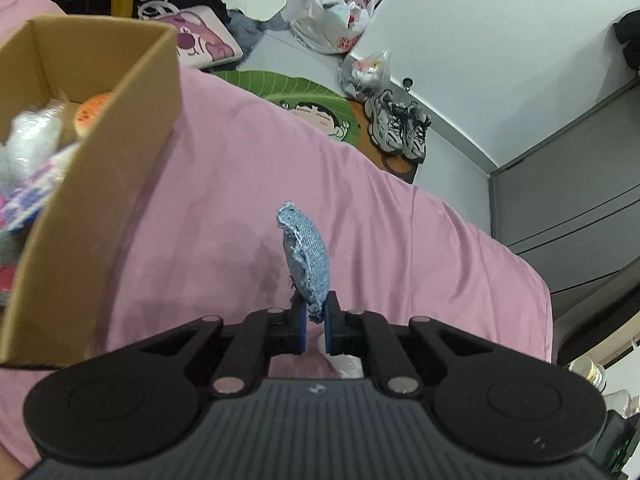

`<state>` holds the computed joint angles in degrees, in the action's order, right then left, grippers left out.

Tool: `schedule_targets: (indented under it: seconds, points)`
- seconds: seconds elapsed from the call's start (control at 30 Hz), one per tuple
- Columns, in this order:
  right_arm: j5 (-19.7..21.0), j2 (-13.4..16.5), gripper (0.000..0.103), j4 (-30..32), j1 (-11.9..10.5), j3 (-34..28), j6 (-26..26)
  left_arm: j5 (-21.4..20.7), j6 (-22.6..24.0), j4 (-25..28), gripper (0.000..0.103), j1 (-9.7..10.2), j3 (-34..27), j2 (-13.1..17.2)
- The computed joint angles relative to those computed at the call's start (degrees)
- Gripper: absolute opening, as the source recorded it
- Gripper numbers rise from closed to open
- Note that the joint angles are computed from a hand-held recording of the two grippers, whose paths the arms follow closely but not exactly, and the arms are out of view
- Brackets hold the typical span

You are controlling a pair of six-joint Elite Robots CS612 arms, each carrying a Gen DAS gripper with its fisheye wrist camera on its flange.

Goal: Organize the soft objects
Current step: 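Carry the mushroom plush pieces over the cardboard box with both grippers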

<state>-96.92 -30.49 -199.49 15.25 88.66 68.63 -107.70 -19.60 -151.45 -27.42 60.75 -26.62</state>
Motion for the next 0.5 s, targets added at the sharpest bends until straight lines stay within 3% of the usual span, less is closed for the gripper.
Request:
schedule_targets:
  seconds: [0.2, 0.5]
  points:
    - [-2.98, -1.02, 0.033, -2.33, 0.78, 1.55, 0.46, -0.72, 0.26, -4.53, 0.007, 0.46, 3.95, -2.40]
    - [-8.21, -2.46, 0.033, -4.56, 2.50, 2.07, -2.98, -1.68, 0.86, -10.23, 0.007, 1.32, 8.32, -5.13]
